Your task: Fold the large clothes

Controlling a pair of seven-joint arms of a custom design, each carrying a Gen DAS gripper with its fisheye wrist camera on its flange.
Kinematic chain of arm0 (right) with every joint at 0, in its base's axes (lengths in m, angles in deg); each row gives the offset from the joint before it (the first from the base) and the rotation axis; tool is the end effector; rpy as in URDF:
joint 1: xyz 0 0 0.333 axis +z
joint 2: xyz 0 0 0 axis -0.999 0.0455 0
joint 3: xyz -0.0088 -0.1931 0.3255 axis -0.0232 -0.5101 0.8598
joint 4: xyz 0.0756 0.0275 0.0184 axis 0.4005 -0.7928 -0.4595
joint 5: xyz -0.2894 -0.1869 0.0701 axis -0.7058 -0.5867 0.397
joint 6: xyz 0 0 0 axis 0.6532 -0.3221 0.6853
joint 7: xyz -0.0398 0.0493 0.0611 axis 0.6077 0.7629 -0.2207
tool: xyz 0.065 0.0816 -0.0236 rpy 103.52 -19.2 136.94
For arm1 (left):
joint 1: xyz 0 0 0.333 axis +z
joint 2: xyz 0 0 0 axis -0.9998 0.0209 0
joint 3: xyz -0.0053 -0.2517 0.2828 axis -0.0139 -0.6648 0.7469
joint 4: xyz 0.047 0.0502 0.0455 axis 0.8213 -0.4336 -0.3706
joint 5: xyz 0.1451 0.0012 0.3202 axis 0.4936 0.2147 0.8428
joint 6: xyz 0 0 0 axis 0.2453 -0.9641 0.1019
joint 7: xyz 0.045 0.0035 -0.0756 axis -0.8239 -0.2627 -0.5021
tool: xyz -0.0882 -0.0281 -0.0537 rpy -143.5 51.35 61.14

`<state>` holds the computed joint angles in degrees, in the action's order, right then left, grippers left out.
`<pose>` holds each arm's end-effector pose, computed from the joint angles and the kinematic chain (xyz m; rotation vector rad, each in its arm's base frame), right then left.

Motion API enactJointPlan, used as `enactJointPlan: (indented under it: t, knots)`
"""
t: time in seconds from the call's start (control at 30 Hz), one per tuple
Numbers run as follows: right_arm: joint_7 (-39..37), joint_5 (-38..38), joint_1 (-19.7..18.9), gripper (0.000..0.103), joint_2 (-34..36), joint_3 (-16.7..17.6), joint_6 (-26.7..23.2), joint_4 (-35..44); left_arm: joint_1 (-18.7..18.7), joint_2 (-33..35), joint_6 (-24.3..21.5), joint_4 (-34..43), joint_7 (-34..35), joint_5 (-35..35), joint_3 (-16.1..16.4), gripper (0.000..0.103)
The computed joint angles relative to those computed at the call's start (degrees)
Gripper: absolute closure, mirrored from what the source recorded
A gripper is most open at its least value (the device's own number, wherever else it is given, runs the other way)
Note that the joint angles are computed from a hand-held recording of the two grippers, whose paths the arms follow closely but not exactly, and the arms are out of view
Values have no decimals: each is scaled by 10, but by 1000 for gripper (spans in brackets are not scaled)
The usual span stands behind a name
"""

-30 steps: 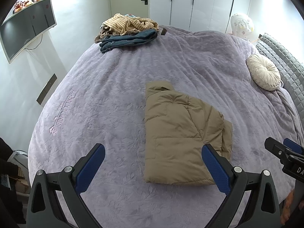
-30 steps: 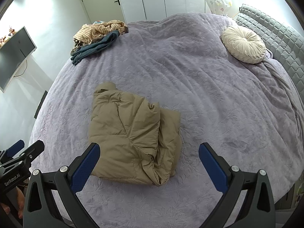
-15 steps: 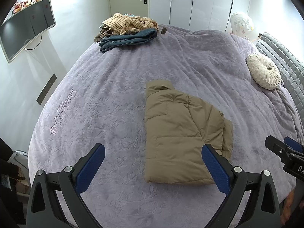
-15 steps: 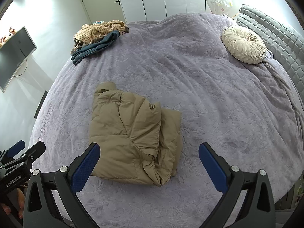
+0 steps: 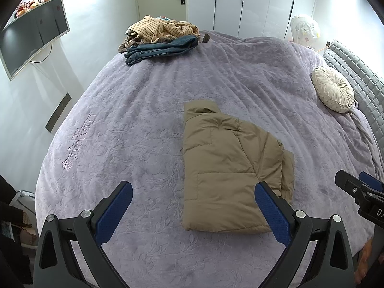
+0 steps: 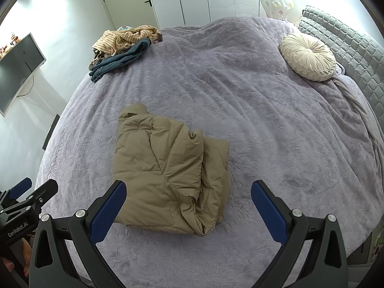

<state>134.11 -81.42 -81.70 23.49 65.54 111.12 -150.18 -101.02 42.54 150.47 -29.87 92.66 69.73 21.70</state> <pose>0.5089 0.0625 0.7343 -1.7005 2.0341 -0.4742 0.5179 -0.2211 0.7354 -1.8964 1.8826 -0.5918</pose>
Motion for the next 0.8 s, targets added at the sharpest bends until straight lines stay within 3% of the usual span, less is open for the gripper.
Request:
enactJointPlan:
  t: [0.8]
  knots:
    - [-8, 4, 1, 0, 6, -2, -5, 6, 9, 13, 4, 3, 15, -8, 6, 1]
